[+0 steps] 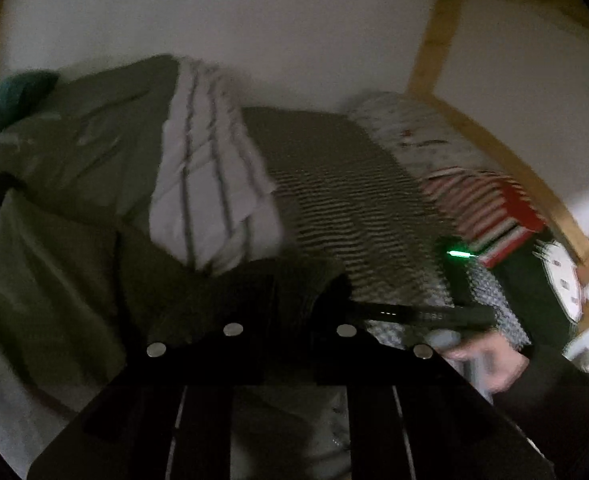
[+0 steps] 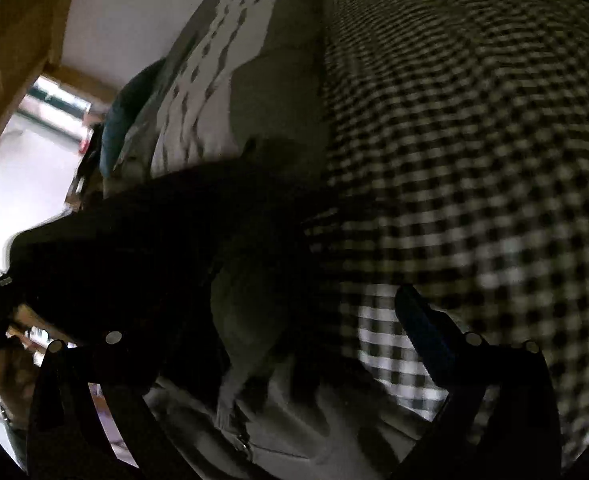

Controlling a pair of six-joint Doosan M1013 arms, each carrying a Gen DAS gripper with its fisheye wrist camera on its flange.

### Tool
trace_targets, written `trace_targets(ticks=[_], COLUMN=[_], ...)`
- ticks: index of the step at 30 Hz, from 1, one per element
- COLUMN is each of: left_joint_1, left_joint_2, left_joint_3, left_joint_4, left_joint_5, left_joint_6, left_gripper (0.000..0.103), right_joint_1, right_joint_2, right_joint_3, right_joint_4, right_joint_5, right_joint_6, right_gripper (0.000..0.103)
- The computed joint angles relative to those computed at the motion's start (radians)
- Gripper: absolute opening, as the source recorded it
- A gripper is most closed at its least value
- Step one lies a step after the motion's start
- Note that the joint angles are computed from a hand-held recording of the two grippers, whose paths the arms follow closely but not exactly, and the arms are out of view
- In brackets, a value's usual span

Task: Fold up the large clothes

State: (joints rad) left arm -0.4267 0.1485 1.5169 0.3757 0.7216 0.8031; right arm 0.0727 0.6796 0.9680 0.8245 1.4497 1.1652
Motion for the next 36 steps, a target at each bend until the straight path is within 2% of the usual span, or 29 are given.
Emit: trace_targets(ticks=[2,3,4,5,6,9,13,15,19,21,24,27,28,29,32,36], left_joint_1=[-0.027,-0.034,-0.046,-0.054,-0.062,-0.080,-0.107,-0.126,-0.195,-0.226,-0.289,-0.360,-0.392,-0.416,-0.470,-0.488], left_joint_2=[-0.043,-0.057,-0.075,-0.085,-0.093,-0.117,-0.148,-0.164,-0.204,-0.225,-0.254,-0.263,-0.259,-0.253,-0.229,-0.219], left_joint_3=[0.023,0.030,0.040,0.046,0.051,0.074,0.107,0.124,0.178,0.214,0.278,0.344,0.368,0.390,0.452,0.524], left_joint_4=[0.015,0.018,0.031,0.035,0.038,0.064,0.130,0.180,0.336,0.403,0.550,0.647,0.667,0.664,0.618,0.515], left_joint_5=[-0.003,0.000,0.009,0.011,0.012,0.018,0.024,0.035,0.066,0.069,0.108,0.198,0.251,0.286,0.358,0.332], left_joint_6=[0.003,0.005,-0.002,-0.007,-0.012,-0.026,-0.098,-0.147,-0.288,-0.386,-0.598,-0.803,-0.873,-0.920,-1.041,-1.148], left_gripper=[0.011,0.011,0.011,0.011,0.012,0.012,0.012,0.012,0.012,0.012,0.012,0.012,0.012,0.012,0.012,0.019], right_joint_1=[0.006,0.002,0.000,0.001,0.004,0.018,0.016,-0.005,-0.047,-0.074,-0.112,-0.139,-0.146,-0.154,-0.167,-0.178], right_joint_2=[0.001,0.002,0.005,0.000,-0.009,-0.032,-0.088,-0.119,-0.206,-0.260,-0.327,-0.394,-0.415,-0.437,-0.512,-0.566], right_joint_3=[0.001,0.004,0.000,-0.001,0.000,-0.012,0.023,0.057,0.150,0.216,0.313,0.417,0.452,0.490,0.613,0.706], right_joint_4=[0.027,0.068,0.112,0.123,0.115,0.072,0.073,0.111,0.167,0.186,0.203,0.192,0.181,0.165,0.093,0.017], right_joint_5=[-0.006,0.009,0.025,0.022,0.007,-0.009,-0.086,-0.095,-0.111,-0.108,-0.085,-0.094,-0.096,-0.087,-0.125,-0.169], right_joint_6=[-0.037,-0.053,-0.069,-0.086,-0.107,-0.175,-0.261,-0.326,-0.486,-0.565,-0.641,-0.749,-0.787,-0.823,-0.977,-1.056], right_gripper=[0.098,0.087,0.075,0.048,0.027,0.019,0.016,0.016,0.016,0.016,0.016,0.016,0.016,0.016,0.016,0.018])
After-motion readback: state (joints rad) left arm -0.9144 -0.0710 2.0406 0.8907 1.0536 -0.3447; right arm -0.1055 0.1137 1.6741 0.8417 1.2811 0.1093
